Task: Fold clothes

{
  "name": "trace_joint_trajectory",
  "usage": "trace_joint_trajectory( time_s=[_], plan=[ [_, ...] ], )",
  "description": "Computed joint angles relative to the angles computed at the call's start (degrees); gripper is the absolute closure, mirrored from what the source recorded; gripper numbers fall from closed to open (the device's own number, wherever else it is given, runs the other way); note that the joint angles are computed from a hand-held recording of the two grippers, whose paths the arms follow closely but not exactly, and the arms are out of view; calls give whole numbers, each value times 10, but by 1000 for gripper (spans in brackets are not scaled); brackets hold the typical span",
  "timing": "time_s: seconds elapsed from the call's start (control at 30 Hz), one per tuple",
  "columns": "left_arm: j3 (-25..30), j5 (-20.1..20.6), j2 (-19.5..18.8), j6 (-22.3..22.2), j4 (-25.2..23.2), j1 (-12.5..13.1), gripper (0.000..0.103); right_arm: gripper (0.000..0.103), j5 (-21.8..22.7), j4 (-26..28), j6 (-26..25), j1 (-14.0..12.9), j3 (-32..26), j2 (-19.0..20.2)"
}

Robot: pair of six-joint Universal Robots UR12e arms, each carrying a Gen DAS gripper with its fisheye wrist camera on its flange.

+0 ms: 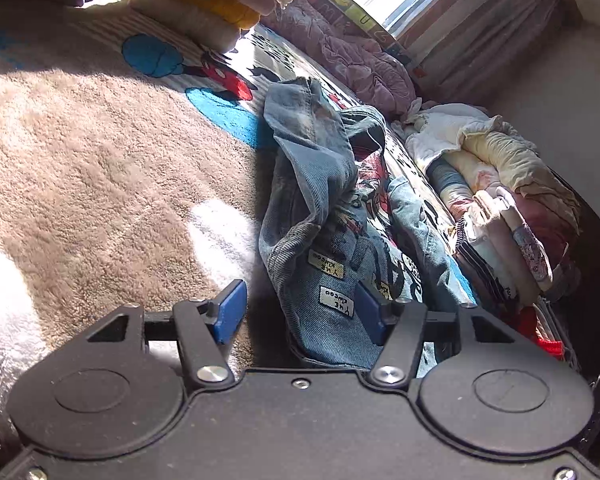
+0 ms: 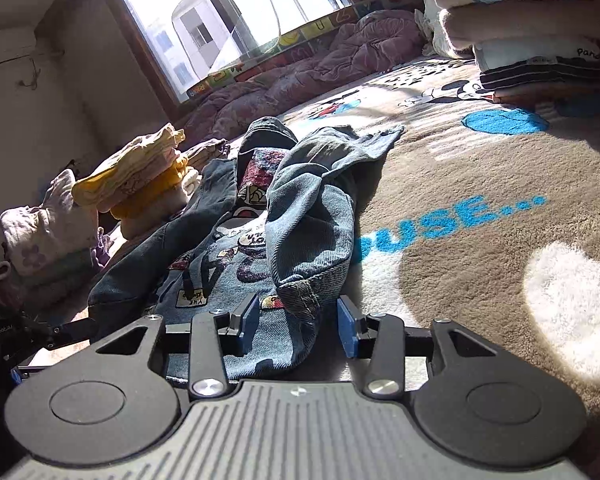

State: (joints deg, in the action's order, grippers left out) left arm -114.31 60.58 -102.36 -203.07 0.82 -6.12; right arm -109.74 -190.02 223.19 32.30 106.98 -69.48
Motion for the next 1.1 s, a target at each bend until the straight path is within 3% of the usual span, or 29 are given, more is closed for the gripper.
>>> trace_joint_trajectory(
  time_s=[0.03,0.07,0.1,0.17,0.23,0.3,0.33,0.37,0.4,0.43,0.47,0.5,0.73,0.93,1.1],
  plan=[
    [1,27,-5,17,14,-9,52,70,7,-2,11,-4,-1,4],
    [4,62,-6,36,11,-17,87,79,11,-2,23,-6,0,4],
    [3,73,-3,37,6,-18,98,88,15,-1,35,-8,2,4],
    [-3,73,6,24,-1,-13,98,90,24,1,58,-11,5,2],
    [-8,59,12,43,-14,-8,98,95,37,24,58,-6,15,-11],
    [-6,30,7,31,-18,3,93,97,39,27,55,-6,19,-16],
    [-3,7,4,10,-19,10,93,91,37,19,56,-6,20,-15],
    [-1,-9,3,-4,-14,15,80,89,35,12,56,-6,20,-15],
    [0,-13,2,-13,7,18,52,85,29,9,53,-5,20,-16],
    [-1,-9,2,-23,34,20,41,72,23,4,47,-3,19,-17],
    [1,-16,-1,-35,48,24,37,63,12,-6,35,-1,18,-16],
    [4,-26,-4,-49,57,29,37,50,4,-15,22,1,17,-16],
    [52,-47,-40,-107,52,38,37,49,18,-60,-24,-14,0,-2],
    [120,-63,-70,-51,-27,31,37,49,51,-83,-7,-39,-13,15],
    [199,-33,-112,6,-102,22,38,46,91,-115,25,-58,-14,23]
  ],
)
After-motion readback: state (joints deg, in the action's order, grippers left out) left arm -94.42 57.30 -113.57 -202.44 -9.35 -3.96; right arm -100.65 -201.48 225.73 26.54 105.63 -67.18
